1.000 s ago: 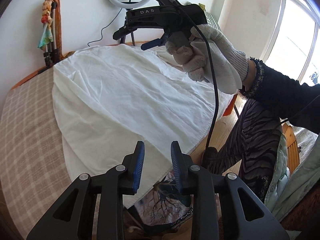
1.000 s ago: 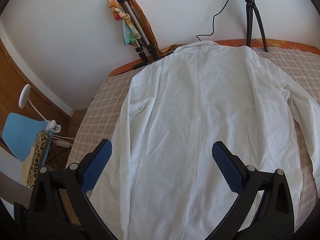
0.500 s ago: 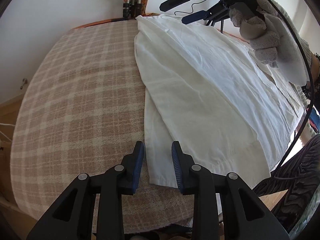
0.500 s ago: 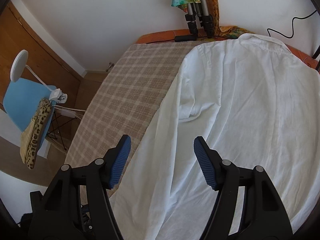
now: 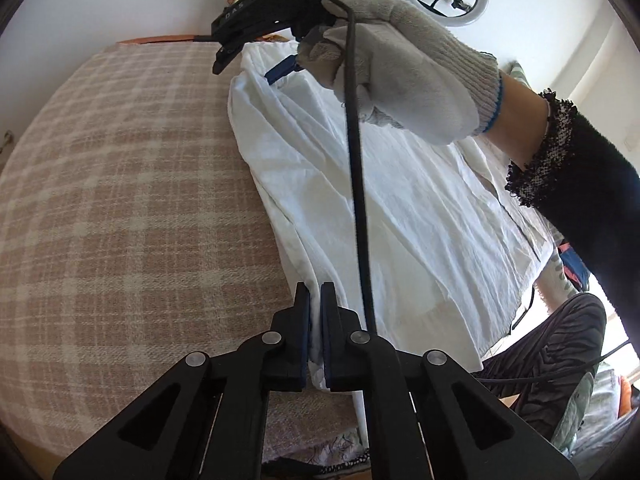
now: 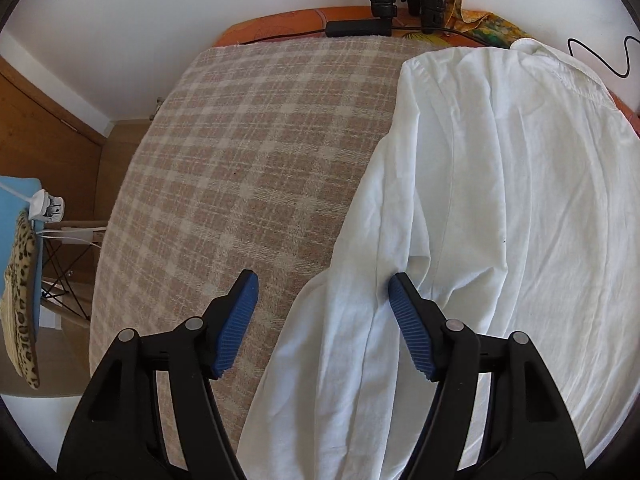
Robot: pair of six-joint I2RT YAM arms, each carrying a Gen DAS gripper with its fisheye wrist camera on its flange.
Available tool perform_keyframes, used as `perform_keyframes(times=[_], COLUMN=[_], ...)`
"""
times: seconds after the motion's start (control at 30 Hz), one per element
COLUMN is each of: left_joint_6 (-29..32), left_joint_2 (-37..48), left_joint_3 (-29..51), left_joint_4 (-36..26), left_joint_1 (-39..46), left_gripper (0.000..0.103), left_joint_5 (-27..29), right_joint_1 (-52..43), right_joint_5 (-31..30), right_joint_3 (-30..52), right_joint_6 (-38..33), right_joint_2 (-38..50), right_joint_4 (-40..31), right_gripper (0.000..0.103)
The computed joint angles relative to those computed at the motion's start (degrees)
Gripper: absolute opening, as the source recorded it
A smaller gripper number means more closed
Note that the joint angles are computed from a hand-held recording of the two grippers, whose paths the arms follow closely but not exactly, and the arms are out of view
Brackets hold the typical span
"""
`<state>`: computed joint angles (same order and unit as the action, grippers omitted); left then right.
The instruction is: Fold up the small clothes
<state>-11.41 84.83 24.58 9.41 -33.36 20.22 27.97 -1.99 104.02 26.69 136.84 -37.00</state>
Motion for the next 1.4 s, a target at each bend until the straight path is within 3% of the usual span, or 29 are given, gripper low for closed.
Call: perform_keyframes(times=[0.2,0.27,0.33,0.53,0.67,0.83,0.93,0.97,1.03,1.17,1.23,1.4], left_joint_6=[-0.4,-1.0,-0.7,-2.2,-3.2,-2.6,-1.9,-1.4,0.1,2.2,2.5,3.4], left_joint_2=[-1.8,-1.4,-1.5,-3.6,-2.5,1.1,3.9,4.5,5.0,3.8,2.2,-2.6], left_joint_3=[-0.7,-0.5,-0.1,1.8,4.7,10.1,13.6,14.4,15.1,15.3,14.1,10.3], left_joint_4=[0.3,0.4,-0.1,-1.1,-1.6,-3.0,-4.7,-5.6,-6.3,-8.2,-8.9,-8.0], left_joint_1=[0.4,0.1,-0.2,-5.3,-10.3,-17.3,-18.7,-19.3,-21.0,-22.1,-19.9,-17.5], left_gripper=[0.003,0.003,0.003,0.003,0.003,0.003,0.003,0.010,0.014,0.014,0.014,0.014], left_joint_5=[2.6,2.8,2.6,0.2,-1.4,-5.2,-3.0,-2.6,-2.3,-1.0,2.9,3.1], right_joint_1=[1.8,1.7,0.0,-6.2,-11.2,-17.2,-20.0,-20.5,-21.2,-21.1,-21.2,-23.4], right_joint_5=[5.3,6.5,3.9,-6.4,-13.5,-18.1,-17.6,-16.8,-15.0,-10.8,-8.3,-10.5], right_joint_3=[2.5,1.8,-2.1,-22.6,-34.6,-42.9,-44.0,-44.1,-43.0,-43.5,-45.4,-53.5], right_joint_6=[-3.7,-4.3,-3.6,-3.9,-2.6,-4.2,-5.6,-6.3,-7.8,-8.7,-10.0,-10.0], right_joint_2=[1.9,1.3,-1.3,-13.9,-21.1,-26.4,-26.2,-26.1,-24.0,-23.2,-25.2,-35.4], right_joint_4=[-2.7,-3.1,-0.4,14.7,24.4,28.9,28.5,27.9,26.7,26.4,26.6,28.2], right_gripper=[0.069,0.056,0.037,0.016,0.015,0.014,0.014,0.014,0.015,0.027,0.038,0.041])
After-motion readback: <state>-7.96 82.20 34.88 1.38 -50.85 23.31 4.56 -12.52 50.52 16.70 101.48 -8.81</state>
